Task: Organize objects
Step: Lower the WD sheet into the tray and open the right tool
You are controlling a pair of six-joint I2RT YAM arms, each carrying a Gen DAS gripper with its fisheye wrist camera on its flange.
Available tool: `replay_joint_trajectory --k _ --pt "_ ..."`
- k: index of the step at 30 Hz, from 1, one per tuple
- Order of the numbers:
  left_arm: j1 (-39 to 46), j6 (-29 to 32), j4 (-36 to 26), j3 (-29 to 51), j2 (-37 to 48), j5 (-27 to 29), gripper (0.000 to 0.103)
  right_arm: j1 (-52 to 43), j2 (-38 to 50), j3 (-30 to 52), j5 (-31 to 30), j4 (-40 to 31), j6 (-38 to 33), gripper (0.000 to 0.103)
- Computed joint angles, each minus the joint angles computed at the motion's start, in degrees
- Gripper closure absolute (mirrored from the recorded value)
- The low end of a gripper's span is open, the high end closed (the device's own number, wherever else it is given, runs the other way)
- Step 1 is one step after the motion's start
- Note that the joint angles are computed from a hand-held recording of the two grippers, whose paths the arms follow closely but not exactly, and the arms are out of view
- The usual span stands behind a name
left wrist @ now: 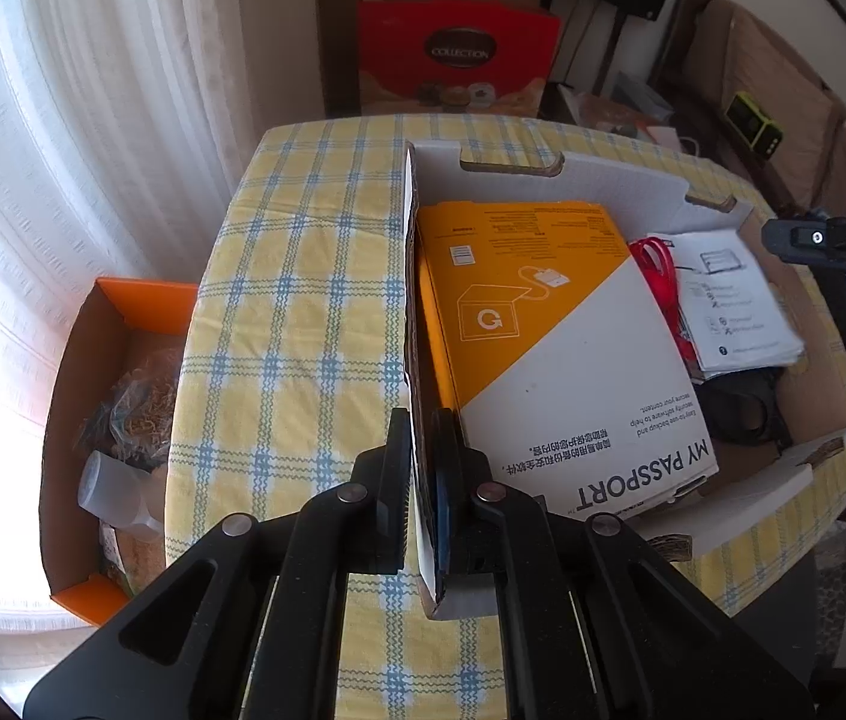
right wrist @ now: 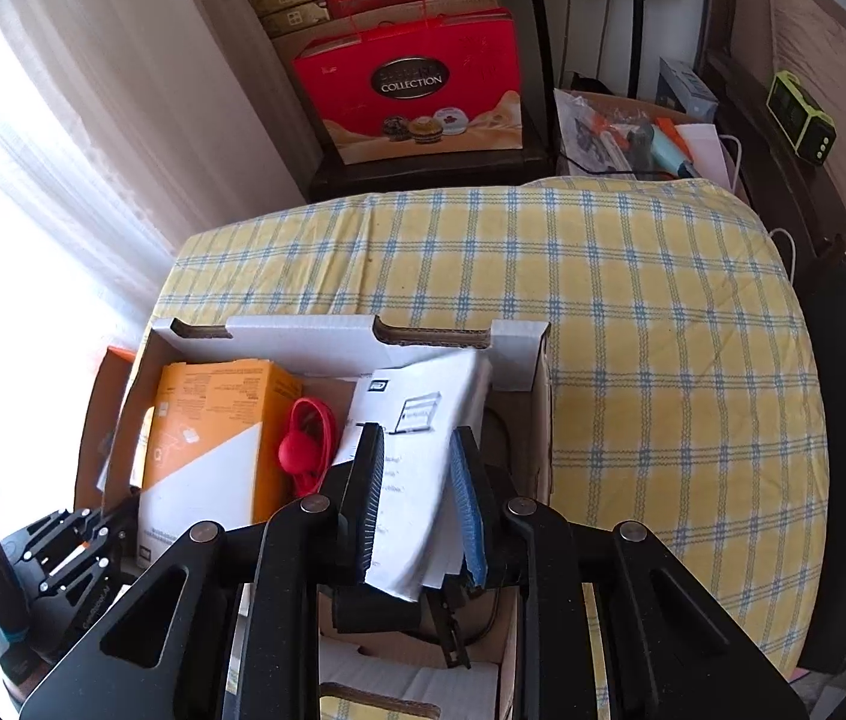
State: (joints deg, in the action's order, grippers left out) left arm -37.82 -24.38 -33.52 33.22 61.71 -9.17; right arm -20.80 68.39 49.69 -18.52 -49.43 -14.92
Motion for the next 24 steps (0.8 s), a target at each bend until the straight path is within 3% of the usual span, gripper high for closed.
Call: replay_joint_trajectory --k 3,10,24 --pt "0.29 0.19 0.06 -0.15 -0.23 0.32 0.097 -1.57 -0.21 -0.17 0.85 0.09 -1.13 0.075" --pt "0.33 0.24 -0.06 -0.25 -0.46 0.3 0.097 -6.64 -4.07 0.38 -4.24 -3.18 -6.58 0.063" --pt "-4.36 -1.93 -0.66 2.48 3.16 -2.18 0.097 -12.91 -11.42 -3.23 -5.73 -4.47 -11.18 0.062"
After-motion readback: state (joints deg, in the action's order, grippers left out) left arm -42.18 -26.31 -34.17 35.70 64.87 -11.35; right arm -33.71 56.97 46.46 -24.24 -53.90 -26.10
